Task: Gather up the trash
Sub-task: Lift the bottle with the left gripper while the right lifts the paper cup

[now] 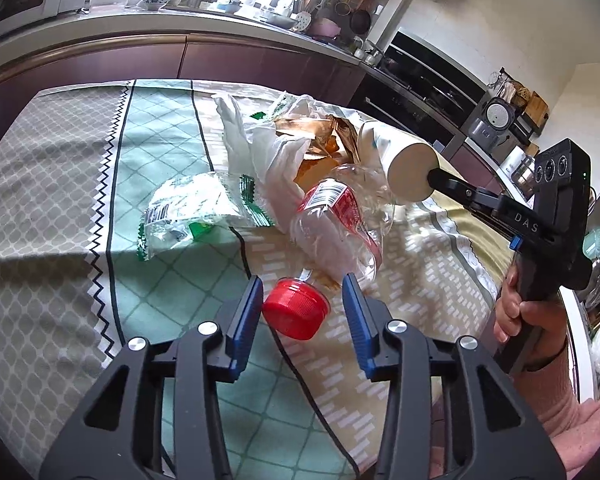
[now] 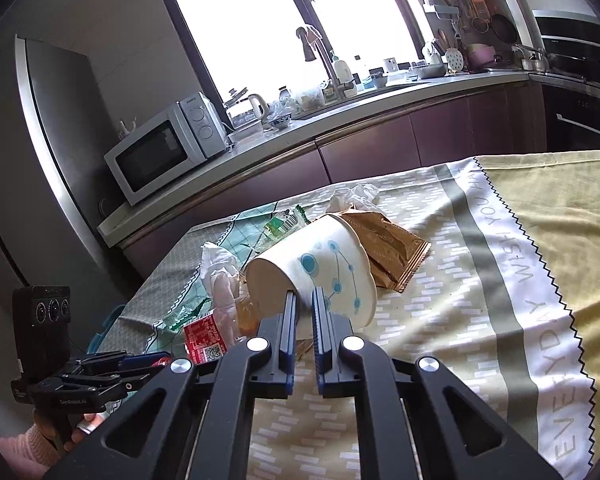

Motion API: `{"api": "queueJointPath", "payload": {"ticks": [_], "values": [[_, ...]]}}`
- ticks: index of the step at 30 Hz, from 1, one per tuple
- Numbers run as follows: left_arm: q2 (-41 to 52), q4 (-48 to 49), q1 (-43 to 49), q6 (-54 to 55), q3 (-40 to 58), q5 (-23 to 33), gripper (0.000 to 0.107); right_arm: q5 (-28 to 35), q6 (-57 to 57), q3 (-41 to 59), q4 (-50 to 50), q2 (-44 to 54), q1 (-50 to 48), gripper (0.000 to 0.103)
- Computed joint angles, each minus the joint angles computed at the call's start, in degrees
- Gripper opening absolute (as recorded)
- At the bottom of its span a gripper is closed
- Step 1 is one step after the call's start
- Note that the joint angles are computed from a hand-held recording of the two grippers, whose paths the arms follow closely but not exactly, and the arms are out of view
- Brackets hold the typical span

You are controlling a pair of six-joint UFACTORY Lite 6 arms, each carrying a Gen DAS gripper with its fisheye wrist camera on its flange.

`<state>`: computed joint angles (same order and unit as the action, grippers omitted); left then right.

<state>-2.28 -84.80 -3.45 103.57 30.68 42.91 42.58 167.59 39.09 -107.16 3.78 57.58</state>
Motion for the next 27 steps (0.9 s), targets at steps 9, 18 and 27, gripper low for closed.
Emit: {"api": "queueJointPath", "payload": {"ticks": [9, 18, 27], "values": [[0.4, -1.1, -3.6, 1.4, -1.1, -4.1, 0.037, 0.3, 3.6, -1.6, -2.2, -0.6, 0.0, 0.007], [-2.6, -1.7, -3.4, 2.1, -2.5, -3.5, 0.034, 0.3, 4.2, -2.1, -2.5, -0.8, 0.3, 0.007], [-12.5, 2.6, 1.4, 1.2, -6.6, 0.6, 0.034, 2.6, 3.1, -2.4, -1.5, -2.3, 2.5, 0.005]]}}
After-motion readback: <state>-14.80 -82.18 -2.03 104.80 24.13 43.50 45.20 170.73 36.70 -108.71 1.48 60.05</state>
